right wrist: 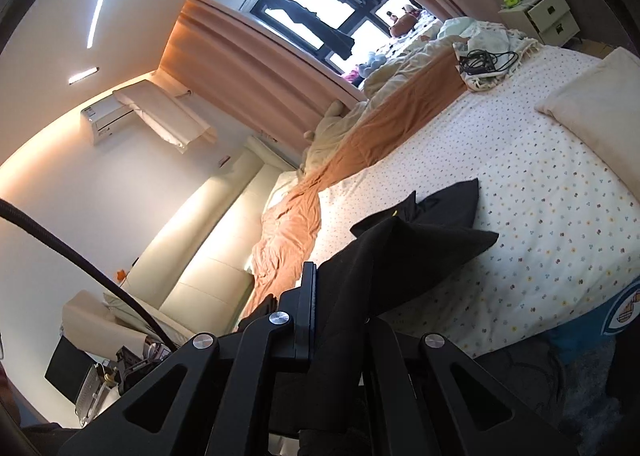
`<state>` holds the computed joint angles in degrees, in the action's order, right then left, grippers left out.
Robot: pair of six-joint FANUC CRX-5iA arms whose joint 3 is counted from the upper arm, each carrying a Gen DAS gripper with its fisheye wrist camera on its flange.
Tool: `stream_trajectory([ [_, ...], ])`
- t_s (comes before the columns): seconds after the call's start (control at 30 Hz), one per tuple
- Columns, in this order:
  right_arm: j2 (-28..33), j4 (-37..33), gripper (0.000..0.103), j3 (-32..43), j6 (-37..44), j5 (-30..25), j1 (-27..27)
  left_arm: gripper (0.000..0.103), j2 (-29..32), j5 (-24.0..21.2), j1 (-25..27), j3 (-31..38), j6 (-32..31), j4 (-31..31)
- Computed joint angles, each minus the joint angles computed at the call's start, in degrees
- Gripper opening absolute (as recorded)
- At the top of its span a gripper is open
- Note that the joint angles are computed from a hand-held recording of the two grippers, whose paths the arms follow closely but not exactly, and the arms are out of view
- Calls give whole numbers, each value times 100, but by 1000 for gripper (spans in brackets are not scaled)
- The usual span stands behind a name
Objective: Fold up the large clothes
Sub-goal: 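Lift the hem with both tools and fold it toward the collar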
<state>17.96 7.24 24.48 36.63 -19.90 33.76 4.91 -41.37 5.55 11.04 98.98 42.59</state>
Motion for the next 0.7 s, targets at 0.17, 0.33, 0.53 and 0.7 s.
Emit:
stream_trajectory([
  [0.17,25,190,0,-159,-325,70,-59,6,151,-175,-32,301,285,-285],
  [0.33,400,-129,0,328,-188,-218,-218,6,333,-13,-45,306,145,-41],
  [0.53,1154,-488,0,1653,517,-657,-444,6,776,449,-133,604,-682,460],
  [0.7,2143,-571,0,3241,882,-1050,-592,6,1501,290,-96,1580,-701,410],
])
